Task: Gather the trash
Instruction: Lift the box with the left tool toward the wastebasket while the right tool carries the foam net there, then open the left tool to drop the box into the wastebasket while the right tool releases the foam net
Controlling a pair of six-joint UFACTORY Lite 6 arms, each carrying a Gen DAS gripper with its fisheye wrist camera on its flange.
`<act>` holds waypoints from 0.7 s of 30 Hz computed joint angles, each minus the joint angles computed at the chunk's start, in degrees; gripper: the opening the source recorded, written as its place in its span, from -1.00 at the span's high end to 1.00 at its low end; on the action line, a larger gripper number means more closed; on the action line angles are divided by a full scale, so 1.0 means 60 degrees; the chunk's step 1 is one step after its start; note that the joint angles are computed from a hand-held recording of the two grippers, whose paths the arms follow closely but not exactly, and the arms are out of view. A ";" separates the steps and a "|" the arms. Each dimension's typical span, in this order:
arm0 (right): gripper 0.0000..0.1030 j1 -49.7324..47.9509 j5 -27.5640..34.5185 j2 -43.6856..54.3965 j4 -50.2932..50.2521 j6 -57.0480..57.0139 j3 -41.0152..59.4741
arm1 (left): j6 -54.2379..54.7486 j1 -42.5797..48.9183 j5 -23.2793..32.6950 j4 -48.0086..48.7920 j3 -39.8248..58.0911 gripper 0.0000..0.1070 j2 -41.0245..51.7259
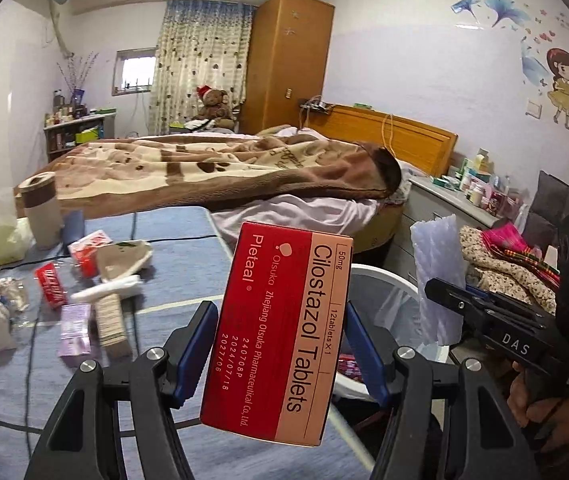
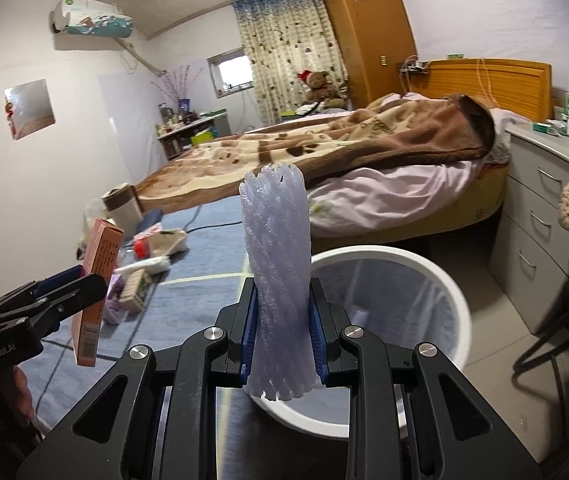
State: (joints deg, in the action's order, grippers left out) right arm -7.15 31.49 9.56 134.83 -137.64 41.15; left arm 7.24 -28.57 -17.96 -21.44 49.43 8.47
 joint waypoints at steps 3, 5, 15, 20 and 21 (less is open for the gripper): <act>0.52 -0.0264 -0.0059 0.0279 -0.0133 0.0022 0.0173 | -0.0097 -0.0317 0.0061 0.0024 0.0680 -0.21 0.0752; 0.52 -0.0418 -0.0131 0.0488 -0.0198 -0.0012 0.0307 | -0.0095 -0.0521 0.0130 0.0025 0.1128 -0.22 0.1225; 0.52 -0.0956 -0.0347 0.1445 -0.0943 0.0250 0.1051 | 0.1841 -0.1208 0.0351 -0.1981 0.3075 -0.22 0.3044; 0.52 -0.1053 -0.0716 0.1924 -0.1144 0.0336 0.1522 | 0.2624 -0.1340 0.0659 -0.2732 0.3988 -0.22 0.3783; 0.52 -0.1072 -0.0760 0.1981 -0.1128 0.0279 0.1561 | 0.3041 -0.1385 0.0666 -0.3097 0.4160 -0.22 0.3930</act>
State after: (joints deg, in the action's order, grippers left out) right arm -13.58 26.93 21.45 128.06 -135.97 50.51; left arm 25.49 -36.88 -13.96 -40.03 74.39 32.04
